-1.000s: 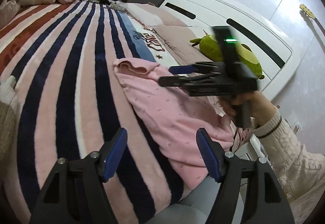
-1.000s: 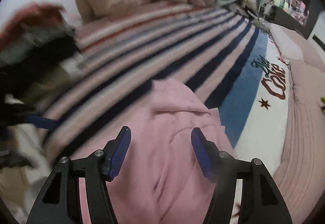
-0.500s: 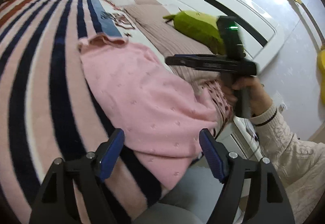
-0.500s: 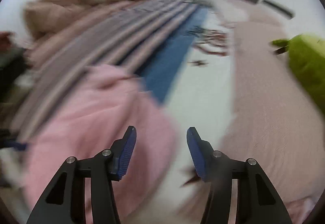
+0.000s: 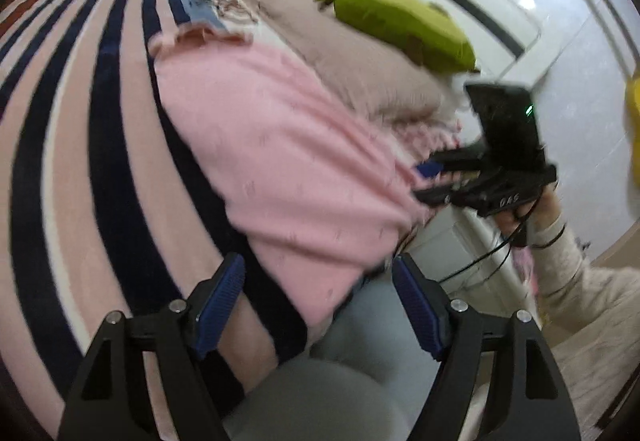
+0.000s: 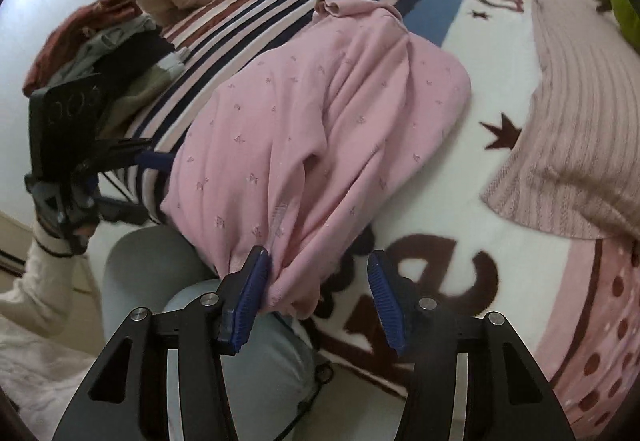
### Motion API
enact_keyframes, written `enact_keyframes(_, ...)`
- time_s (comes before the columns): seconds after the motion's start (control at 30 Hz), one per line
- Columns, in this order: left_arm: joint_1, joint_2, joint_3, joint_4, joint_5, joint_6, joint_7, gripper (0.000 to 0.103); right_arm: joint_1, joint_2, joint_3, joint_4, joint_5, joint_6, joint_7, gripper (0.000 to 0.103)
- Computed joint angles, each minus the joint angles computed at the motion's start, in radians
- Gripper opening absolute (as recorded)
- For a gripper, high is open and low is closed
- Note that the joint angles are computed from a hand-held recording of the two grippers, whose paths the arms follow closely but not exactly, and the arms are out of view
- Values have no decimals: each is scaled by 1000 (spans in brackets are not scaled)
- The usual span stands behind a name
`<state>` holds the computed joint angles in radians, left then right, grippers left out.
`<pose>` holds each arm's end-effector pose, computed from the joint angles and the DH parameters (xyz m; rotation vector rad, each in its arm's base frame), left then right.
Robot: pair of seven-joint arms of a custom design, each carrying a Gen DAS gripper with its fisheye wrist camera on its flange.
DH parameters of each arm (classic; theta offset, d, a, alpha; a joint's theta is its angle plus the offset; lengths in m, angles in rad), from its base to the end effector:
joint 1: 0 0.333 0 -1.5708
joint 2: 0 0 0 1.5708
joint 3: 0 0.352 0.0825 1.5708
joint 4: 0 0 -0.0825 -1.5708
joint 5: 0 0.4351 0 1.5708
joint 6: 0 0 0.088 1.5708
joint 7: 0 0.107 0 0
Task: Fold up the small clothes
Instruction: 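Grasp the folded pink shirt with both grippers and lift it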
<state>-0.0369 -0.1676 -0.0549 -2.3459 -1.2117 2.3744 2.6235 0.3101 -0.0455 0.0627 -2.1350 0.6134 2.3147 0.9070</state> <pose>0.5350 -0.0600 0.4310 1.6267 -2.2018 1.3229 0.5515 0.2279 0.4626 -2.3504 1.1436 0.1589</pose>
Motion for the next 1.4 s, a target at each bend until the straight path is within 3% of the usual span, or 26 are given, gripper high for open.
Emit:
enact_keyframes(0.07,7,19,10,33,-32,2,-15,73,-13,20,-13,33,66,-6,-7,61)
enact_keyframes(0.1,13,38,15,55,-49,-7,-26,73,-20,32,-18,43,119,8,-15,73)
enact_keyframes(0.13,19,62,17,81,-62,-16,-40,73,-29,49,-20,64,162,10,-18,76)
enact_keyframes(0.27,45,195,-6,210,-44,-25,-141,72,-77,205,-7,238,201,-113,40,76)
enact_keyframes(0.3,52,226,-15,240,-30,-31,-168,70,-85,249,6,288,183,-148,64,76)
enact_keyframes(0.33,57,255,-25,264,-13,-25,-194,61,-95,285,18,323,171,-171,78,76)
enact_keyframes(0.47,83,315,-62,312,7,-26,-241,27,-138,385,79,404,217,-226,63,65)
enact_keyframes(0.53,87,300,-75,297,0,-3,-240,21,-154,399,103,410,262,-224,30,46)
enact_keyframes(0.63,81,268,-83,285,7,31,-239,19,-161,388,121,392,307,-197,-3,32)
enact_keyframes(0.7,81,238,-79,280,5,44,-227,19,-160,366,129,373,348,-167,-31,28)
enact_keyframes(0.93,64,45,-34,258,109,121,-252,18,-119,246,135,339,561,-77,-160,27)
enact_keyframes(1.2,74,-243,40,200,387,185,-396,18,19,125,135,391,717,32,-234,27)
enact_keyframes(1.4,152,-405,94,189,620,137,-521,18,143,125,165,507,683,106,-182,27)
